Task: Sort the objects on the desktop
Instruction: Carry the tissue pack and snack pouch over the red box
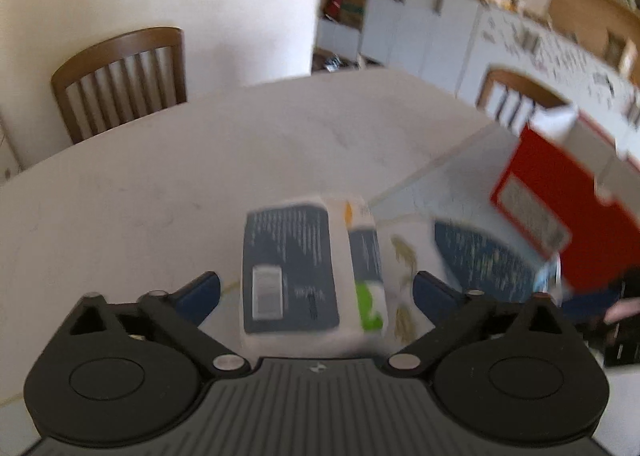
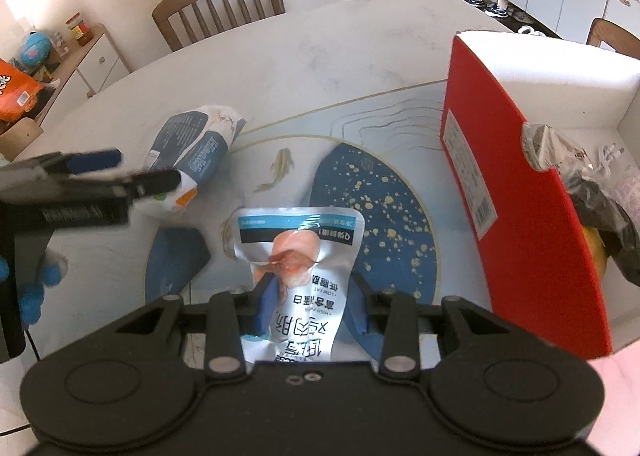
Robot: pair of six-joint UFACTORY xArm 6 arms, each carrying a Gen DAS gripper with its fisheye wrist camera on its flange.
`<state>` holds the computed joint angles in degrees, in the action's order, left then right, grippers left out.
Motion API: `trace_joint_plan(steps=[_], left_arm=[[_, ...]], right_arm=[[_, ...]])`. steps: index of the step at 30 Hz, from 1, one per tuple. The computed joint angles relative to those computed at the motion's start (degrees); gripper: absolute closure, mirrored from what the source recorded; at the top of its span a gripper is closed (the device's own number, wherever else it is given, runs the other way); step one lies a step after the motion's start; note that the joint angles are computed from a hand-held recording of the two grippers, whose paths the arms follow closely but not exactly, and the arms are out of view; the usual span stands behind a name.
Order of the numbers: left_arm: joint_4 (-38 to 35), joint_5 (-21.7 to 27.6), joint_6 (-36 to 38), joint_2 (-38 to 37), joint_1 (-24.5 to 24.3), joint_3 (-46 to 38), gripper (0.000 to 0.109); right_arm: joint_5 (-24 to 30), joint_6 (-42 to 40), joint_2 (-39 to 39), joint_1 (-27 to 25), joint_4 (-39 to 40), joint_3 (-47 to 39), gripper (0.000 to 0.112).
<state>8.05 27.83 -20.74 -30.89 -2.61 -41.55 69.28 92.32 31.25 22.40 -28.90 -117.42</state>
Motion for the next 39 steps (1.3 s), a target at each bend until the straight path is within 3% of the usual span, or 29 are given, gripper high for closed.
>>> trace_joint_plan(steps=[10,19,21,23,29,39], left_arm=[[1.35,0.28,-1.11,9.0,0.6,-5.31,0.006],[4.32,0.98,-2.28,10.31,0.21,-5.38,0.007],[4.81,0.86,-3.15,10.25,0.01,-5.37,0.009],[4.56,0.83,-2.77,10.33,-0.29,-5.41,0.02],[6.49,1.34,-3.45,9.5,-0.69,-5.25,0.036],[9.42,5.65,-7.88,4.64,-3.35,-4.99,0.039]], right_arm=[[-0.86,1.9,-4.16,0.75,-0.68,6.12,0.075],[-1.7,2.8,-5.07,1.17,-0.66,7.84,0.075],[-1.68,2.82,-5.14,1.22,-0.67,7.91,0.075],[-1.71,3.0,-5.25,1.3,-0.79,7.99,0.075],[-1.06,2.77,-5.58,1.74,-1.33,7.45,0.075],[-0.67,2.86,-6.89,2.33,-3.19,7.71,0.075]])
